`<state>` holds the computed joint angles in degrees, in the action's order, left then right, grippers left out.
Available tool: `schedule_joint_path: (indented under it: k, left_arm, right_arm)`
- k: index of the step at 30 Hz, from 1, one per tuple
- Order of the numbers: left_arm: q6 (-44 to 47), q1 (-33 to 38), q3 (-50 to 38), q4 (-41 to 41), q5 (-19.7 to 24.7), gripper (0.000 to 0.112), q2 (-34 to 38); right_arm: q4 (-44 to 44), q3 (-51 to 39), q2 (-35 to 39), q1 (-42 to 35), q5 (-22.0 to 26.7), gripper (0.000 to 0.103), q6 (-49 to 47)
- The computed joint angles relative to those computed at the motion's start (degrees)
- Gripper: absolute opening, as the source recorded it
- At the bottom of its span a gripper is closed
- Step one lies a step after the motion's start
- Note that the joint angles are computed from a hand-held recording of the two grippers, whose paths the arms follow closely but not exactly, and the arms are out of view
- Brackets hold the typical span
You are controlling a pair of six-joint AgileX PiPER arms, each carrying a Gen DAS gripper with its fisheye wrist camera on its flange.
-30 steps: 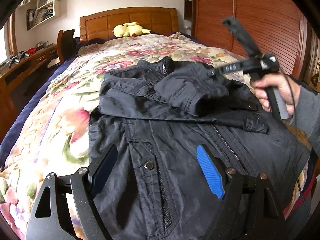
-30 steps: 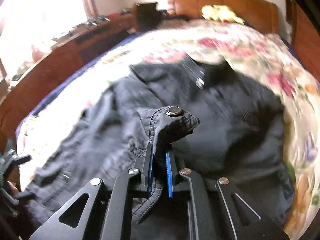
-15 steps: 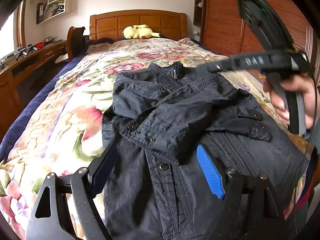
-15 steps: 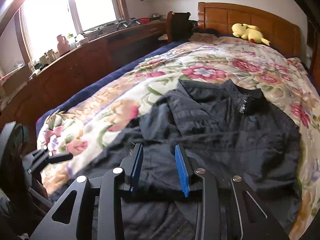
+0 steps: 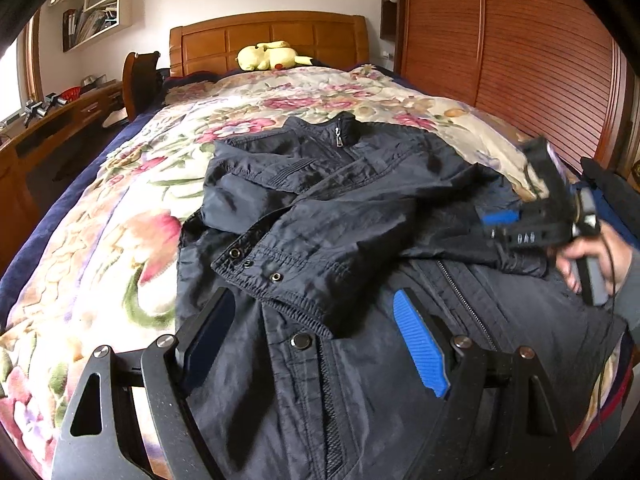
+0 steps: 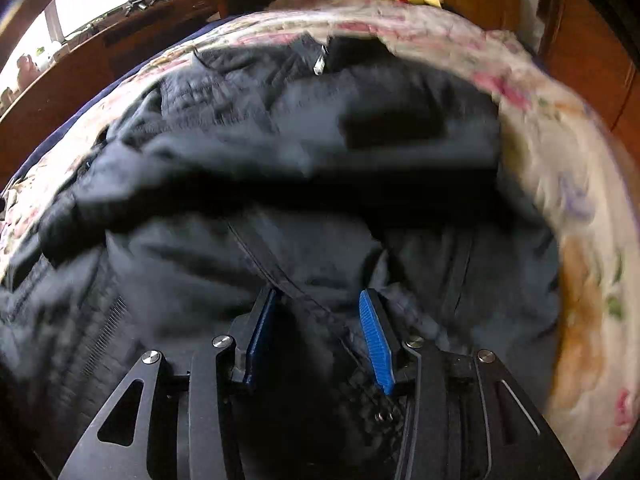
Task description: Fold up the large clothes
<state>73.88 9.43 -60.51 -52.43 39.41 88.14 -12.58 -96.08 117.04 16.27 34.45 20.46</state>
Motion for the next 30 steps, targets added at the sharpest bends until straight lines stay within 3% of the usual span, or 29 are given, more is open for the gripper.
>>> schedule_joint_path:
  k: [2, 3, 7, 10, 15, 17, 22, 27, 30]
  left_arm:
    - [-0.38, -0.44, -0.08, -0.18, 0.06, 0.082, 0.15]
    - [-0.44, -0.67, -0.06, -0.37, -0.07, 0.082, 0.26]
    - [-1.86, -2.64, -0.12, 0.77, -2.15, 0.082, 1.21]
    - [-2.8, -3.7, -0.54, 1.8, -2.98, 0.082, 2.26]
    - [-4.15, -4.07, -2.48, 2.03, -1.62, 0.057, 3.97]
    - [-5.09, -4.64, -2.95, 2.46, -2.31, 0.053, 4.15]
    - [-10.93, -6.59, -4.87, 7.47, -5.44, 0.053, 5.99]
    - [-20.65, -7.41, -8.83, 16.02, -4.11, 0.053, 10.69]
    - [-21.68, -6.96, -9.45, 16.37, -2.99, 0.053, 11.41]
  right_arm:
    - [-2.37, 7.48, -1.77, -0.46, -10.64, 0.046, 3.51]
    - [-3.76, 8.84, -1.72, -0.52, -13.26, 0.046, 4.89]
    - [-8.22, 10.68, -1.69, -0.11, -15.3, 0.048, 8.91]
    - [-6.26, 10.61, -2.11, -0.47, -15.69, 0.048, 7.26]
    - [-3.26, 14.89, -5.37, -1.08, -18.19, 0.049, 4.71]
    - [-2.33, 16.41, -6.36, -1.31, -19.25, 0.049, 3.99]
    - [-2.95, 16.79, -6.7, -1.16, -19.2, 0.049, 4.46]
    - [-2.03, 17.06, -6.94, -1.29, -19.38, 0.05, 3.52]
    - [-1.37, 17.13, -7.01, -1.33, -19.45, 0.05, 2.96]
